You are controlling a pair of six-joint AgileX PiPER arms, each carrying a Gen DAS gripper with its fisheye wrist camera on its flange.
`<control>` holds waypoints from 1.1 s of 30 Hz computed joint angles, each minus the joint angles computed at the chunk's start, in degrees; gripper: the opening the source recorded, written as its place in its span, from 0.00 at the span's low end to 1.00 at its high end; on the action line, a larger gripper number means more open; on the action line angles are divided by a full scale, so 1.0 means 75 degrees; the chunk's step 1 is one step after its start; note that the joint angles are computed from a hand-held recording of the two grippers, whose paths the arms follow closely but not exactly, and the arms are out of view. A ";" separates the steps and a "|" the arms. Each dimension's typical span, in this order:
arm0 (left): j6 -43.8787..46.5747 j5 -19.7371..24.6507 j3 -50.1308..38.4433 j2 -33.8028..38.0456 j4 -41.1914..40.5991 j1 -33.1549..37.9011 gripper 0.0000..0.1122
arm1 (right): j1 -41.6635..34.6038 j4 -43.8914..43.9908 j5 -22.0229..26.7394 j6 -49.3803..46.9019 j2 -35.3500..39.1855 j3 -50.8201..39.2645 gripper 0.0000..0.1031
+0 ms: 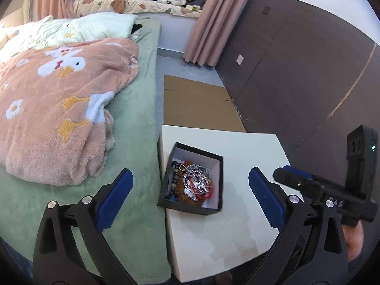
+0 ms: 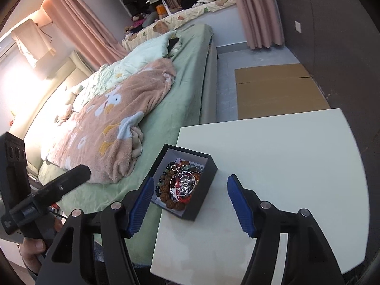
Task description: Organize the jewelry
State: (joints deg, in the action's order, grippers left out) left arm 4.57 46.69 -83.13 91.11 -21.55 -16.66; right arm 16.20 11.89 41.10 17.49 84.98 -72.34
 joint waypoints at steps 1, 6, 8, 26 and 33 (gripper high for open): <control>-0.0017 -0.0017 0.0072 -0.0123 0.0031 -0.0085 0.87 | -0.0002 -0.0121 0.0127 0.0084 -0.0194 0.0057 0.63; -0.0335 -0.0180 0.0373 -0.0657 0.0408 -0.0593 0.87 | 0.0046 -0.0738 0.0348 0.0515 -0.1121 0.0459 0.90; -0.0573 -0.0267 0.0539 -0.0840 0.0694 -0.0838 0.87 | 0.0108 -0.1113 0.0327 0.0811 -0.1682 0.0809 0.92; -0.1991 -0.0731 0.2347 -0.2896 0.2454 -0.2542 0.87 | 0.1671 -0.4031 0.2102 0.3731 -0.5212 0.2581 0.92; -0.2271 -0.0909 0.3217 -0.3727 0.2821 -0.2655 0.87 | 0.4630 -0.6369 0.3597 0.6558 -0.5775 0.3050 0.92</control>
